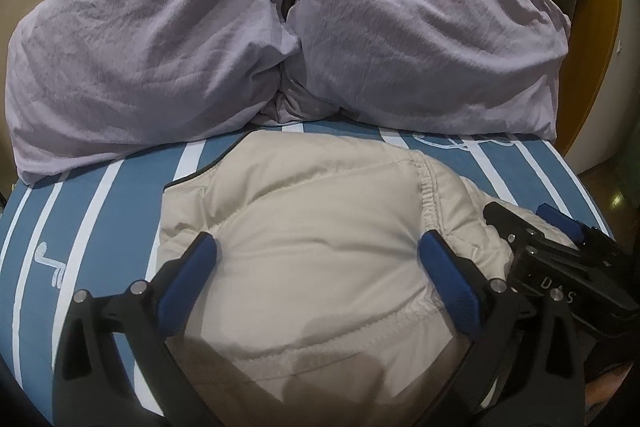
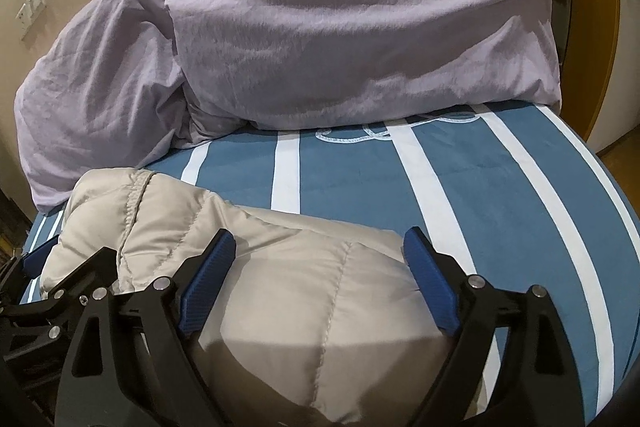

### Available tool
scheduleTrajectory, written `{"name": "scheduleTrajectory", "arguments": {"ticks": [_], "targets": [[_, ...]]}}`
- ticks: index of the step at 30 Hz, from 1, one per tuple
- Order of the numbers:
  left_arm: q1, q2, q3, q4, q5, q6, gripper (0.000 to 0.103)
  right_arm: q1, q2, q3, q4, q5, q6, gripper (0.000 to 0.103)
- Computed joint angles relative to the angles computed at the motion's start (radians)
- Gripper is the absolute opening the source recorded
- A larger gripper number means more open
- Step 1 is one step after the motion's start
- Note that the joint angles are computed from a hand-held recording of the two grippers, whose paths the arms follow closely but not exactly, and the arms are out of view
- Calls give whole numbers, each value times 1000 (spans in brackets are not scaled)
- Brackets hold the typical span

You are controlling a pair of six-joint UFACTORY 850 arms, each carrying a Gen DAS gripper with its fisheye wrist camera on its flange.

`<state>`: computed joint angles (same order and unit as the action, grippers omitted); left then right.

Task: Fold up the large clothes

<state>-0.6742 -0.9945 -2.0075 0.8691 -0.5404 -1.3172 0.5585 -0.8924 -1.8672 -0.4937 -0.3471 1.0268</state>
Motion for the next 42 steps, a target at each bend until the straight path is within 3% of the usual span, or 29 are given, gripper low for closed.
{"name": "scheduleTrajectory", "arguments": {"ticks": [14, 42], "targets": [[12, -30, -45, -76, -1, 65, 101, -7, -33, -44, 100, -22, -87, 90], [14, -33, -52, -90, -2, 80, 101, -8, -41, -56, 83, -25, -60, 90]]}}
